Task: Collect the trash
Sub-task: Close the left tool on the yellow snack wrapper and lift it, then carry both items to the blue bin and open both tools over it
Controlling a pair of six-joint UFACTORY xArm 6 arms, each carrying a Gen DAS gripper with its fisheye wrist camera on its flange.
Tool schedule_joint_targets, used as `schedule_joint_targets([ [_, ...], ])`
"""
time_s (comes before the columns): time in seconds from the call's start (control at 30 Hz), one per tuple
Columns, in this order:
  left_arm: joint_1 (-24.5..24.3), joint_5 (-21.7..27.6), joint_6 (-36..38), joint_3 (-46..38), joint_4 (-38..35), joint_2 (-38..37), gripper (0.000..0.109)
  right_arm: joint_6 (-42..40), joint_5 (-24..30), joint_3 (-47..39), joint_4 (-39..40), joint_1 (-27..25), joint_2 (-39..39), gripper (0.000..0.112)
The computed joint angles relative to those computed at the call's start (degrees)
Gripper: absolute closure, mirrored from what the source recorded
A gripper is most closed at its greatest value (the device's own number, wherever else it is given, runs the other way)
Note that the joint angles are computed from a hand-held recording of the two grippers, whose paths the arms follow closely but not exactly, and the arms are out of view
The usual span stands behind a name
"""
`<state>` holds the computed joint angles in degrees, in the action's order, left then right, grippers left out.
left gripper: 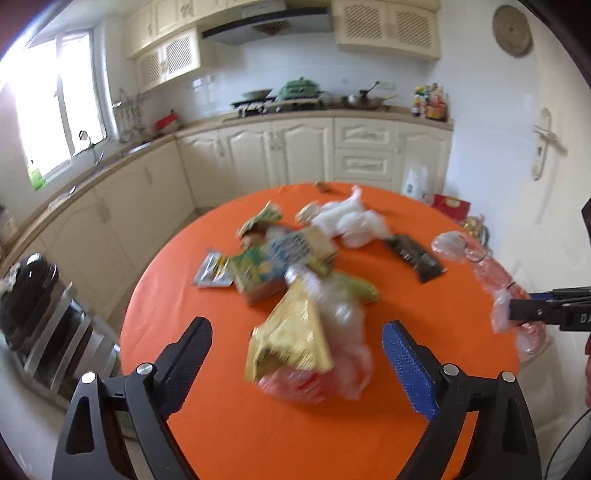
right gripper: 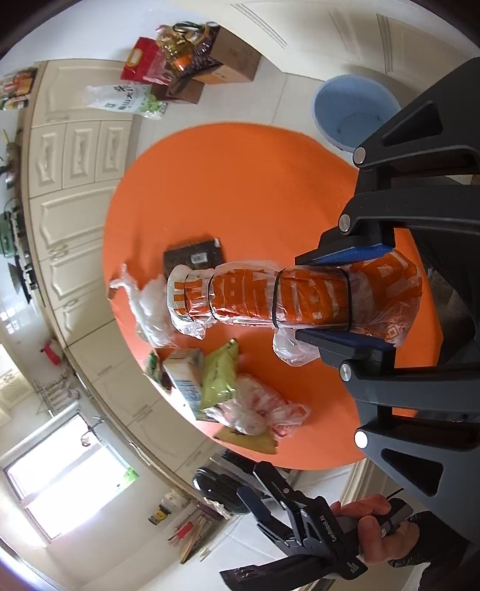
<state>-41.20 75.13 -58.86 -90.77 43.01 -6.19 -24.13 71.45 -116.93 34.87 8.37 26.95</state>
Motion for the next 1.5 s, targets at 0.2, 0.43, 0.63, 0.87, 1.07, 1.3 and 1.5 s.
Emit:
schedule_joint_targets([
  [0.2,3.1,-0.8,-1.9,4.8,-3.1,-1.3,0.018,0.4,0.1,-0.6,-1.0,2.0,1.1,0.08],
  [0.43,9.3,-4.4,3.8,2.4,-5.9,3.4,0.011,1.8,0.9,-3.4,-3.0,3.8,2.7,0.08],
  [0.63,16.7,-10.6,9.3,4.9,-14.1,3.6,0.066,3.0,1.6,-5.2,-4.4,4.4,3.8,0.08],
  [0.87,20.0,-18.1,9.3,11.3,-16.5,-1.0,0.071,3.9,1.4,-5.7,-5.1,4.5,4.2,0.08],
  [1.07,17.3,-17.9,6.9,11.6,-12.7,-3.8,0.071,4.0,0.4,-4.4,-3.1,3.5,3.1,0.08],
  [1.3,10.2,-17.5,5.5,2.5,-7.3,0.3,0.071,2.3,-1.5,-0.6,0.2,0.7,-0.8,0.08],
  [1.5,4.5,-21.0,12.7,-15.7,-11.8,15.1,0.071,1.6,-4.4,3.2,1.2,-5.2,-5.2,0.08],
])
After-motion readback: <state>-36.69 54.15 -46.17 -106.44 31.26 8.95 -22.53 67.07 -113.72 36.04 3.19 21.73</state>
